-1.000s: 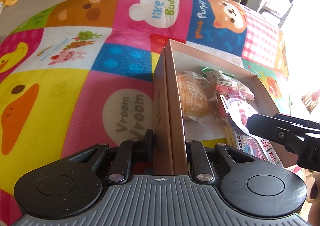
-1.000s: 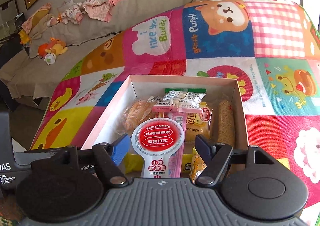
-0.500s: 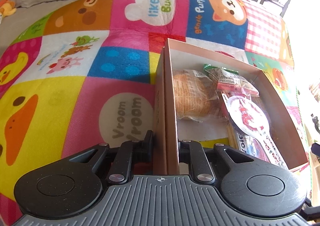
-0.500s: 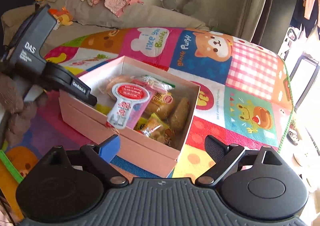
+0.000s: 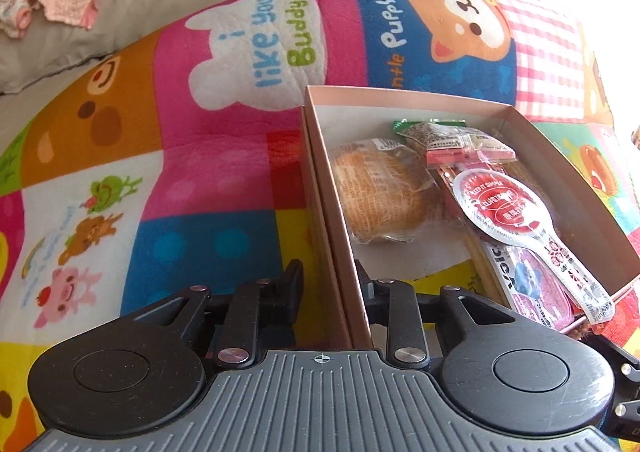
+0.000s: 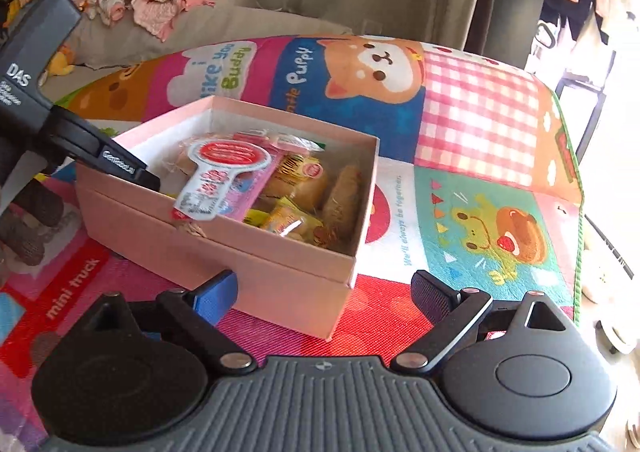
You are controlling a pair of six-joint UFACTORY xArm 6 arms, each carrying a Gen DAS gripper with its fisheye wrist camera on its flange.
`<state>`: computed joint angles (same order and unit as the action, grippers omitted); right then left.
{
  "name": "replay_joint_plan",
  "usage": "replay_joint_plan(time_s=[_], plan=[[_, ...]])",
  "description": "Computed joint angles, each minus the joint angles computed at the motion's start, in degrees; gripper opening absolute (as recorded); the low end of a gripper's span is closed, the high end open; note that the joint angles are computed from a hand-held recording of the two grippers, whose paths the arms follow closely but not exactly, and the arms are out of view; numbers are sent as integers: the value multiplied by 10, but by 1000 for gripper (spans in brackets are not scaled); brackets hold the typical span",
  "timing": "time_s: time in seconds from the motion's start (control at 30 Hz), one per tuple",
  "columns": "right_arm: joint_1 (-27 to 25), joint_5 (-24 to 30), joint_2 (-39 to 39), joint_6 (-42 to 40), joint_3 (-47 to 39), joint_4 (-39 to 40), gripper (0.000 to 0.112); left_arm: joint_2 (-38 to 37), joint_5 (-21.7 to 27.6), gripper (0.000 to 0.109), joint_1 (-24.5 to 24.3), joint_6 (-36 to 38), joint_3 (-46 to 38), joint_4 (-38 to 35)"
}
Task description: Organize objects
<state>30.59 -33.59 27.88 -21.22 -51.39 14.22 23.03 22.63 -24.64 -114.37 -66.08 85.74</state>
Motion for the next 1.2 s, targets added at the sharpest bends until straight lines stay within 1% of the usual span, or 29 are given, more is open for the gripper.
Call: replay_joint_plan(time_s=[0.03, 0.07, 0.1, 0.13, 0.17, 0.23, 0.27, 0.3, 0.33, 0.37, 0.4, 0.43, 0.5, 0.57, 0.6, 0.7, 0.73, 0.8, 0.83, 0.87, 0.9, 0.93, 0.97, 1.03, 1.07, 1.1, 1.13, 1.2], plan=[[0, 3, 8, -6, -9, 16, 93, 6, 17, 33, -6, 14, -8, -13], [-1, 7, 16, -11, -18, 32, 93, 13, 40, 39, -15, 38, -18, -33], [-9, 29, 16, 2, -26, 30, 93, 19, 63, 42, -22, 62, -29, -51], [-20, 51, 11, 38, -28, 4, 93, 23, 75, 43, -26, 75, -35, -61], [-30, 57, 10, 66, -28, -20, 93, 25, 78, 43, -26, 83, -40, -69], [-35, 54, 10, 79, -26, -28, 93, 16, 92, 42, -27, 85, -36, -84], [-31, 46, 9, 70, -23, -16, 94, 2, 108, 42, -34, 68, -25, -65], [-22, 34, 9, 49, -20, 15, 95, -17, 130, 45, -43, 47, -9, -33], [-15, 26, 7, 33, -17, 41, 101, -37, 148, 50, -53, 33, 7, -10], [-14, 21, 1, 34, -8, 45, 103, -61, 172, 51, -68, 14, 27, 10], [-19, 21, -11, 54, 5, 25, 103, -85, 198, 50, -85, -10, 48, 29], [-26, 29, -24, 76, 19, 0, 103, -108, 228, 47, -106, -35, 70, 44], [-34, 46, -50, 111, 44, -36, 103, -154, 266, 46, -148, -92, 117, 71], [-40, 52, -71, 143, 71, -70, 103, -177, 273, 46, -184, -131, 149, 71], [-46, 58, -85, 170, 89, -104, 103, -178, 267, 46, -198, -136, 156, 57], [-49, 68, -108, 214, 126, -164, 103, -149, 249, 47, -234, -145, 156, 12], [-43, 70, -109, 207, 133, -158, 103, -130, 239, 47, -240, -148, 150, -2], [-16, 85, -106, 166, 137, -94, 103, -97, 225, 47, -247, -156, 137, -21], [-13, 69, -104, 172, 142, -83, 103, -84, 231, 49, -252, -156, 130, -26], [-18, 75, -104, 191, 141, -97, 103, -75, 251, 49, -262, -157, 127, -25], [-33, 74, -104, 226, 141, -135, 103, -75, 252, 49, -263, -162, 127, -22], [-41, 62, -100, 237, 142, -156, 103, -75, 243, 49, -258, -168, 128, -18], [-44, 44, -93, 231, 145, -164, 103, -75, 240, 50, -256, -174, 129, -13], [-67, 6, -85, 279, 154, -220, 103, -69, 230, 54, -246, -173, 122, -4], [-70, -5, -82, 290, 155, -224, 103, -66, 227, 56, -243, -170, 118, -3], [-67, -12, -80, 290, 156, -216, 103, -60, 231, 56, -244, -159, 111, -10], [-54, -5, -80, 266, 154, -184, 103, -56, 237, 56, -247, -146, 105, -20], [-20, -4, -74, 191, 146, -96, 103, -50, 247, 56, -253, -136, 97, -32]])
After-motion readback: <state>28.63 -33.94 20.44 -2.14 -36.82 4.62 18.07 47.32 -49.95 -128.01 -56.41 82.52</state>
